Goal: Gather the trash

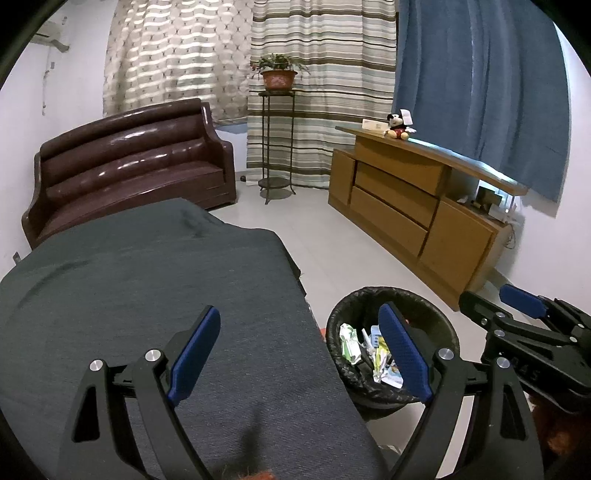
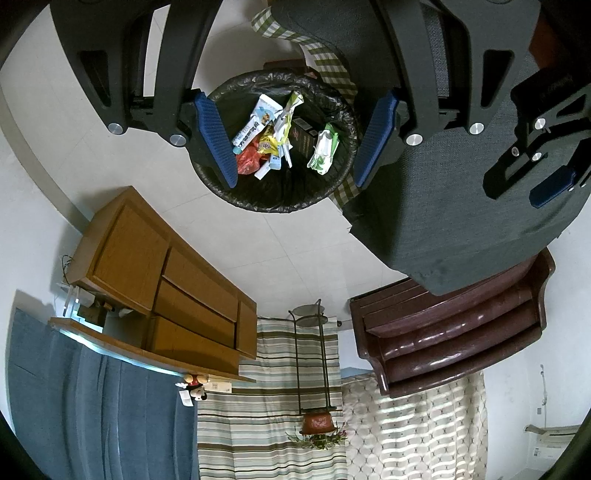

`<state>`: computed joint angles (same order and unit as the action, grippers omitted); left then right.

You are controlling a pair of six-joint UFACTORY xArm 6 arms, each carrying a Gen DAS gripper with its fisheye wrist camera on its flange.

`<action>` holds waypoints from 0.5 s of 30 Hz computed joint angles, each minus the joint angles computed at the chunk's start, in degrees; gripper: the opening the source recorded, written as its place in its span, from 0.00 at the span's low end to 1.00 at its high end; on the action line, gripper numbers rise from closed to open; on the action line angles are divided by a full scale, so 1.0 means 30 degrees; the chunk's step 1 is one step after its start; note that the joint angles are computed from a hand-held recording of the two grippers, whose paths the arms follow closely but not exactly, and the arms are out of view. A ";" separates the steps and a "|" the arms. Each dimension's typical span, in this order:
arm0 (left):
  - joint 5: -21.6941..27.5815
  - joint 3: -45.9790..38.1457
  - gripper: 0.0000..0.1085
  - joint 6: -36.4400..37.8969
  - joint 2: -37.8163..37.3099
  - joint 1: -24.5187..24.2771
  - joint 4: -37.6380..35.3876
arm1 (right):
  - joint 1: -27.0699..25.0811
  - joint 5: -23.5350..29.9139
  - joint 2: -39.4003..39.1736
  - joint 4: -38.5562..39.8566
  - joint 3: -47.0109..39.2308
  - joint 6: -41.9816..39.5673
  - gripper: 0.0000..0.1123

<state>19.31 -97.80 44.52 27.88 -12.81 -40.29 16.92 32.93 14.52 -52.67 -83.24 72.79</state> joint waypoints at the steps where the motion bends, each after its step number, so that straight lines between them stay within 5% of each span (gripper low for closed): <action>1: 0.0038 -0.0010 0.78 0.0040 0.0006 -0.0001 -0.0016 | -0.0011 -0.0009 0.0010 -0.0031 -0.0001 0.0027 0.57; 15: -0.1169 0.0635 0.78 0.0538 -0.0137 -0.0363 0.0170 | 0.0011 0.0031 0.0033 -0.0026 -0.0050 0.0028 0.57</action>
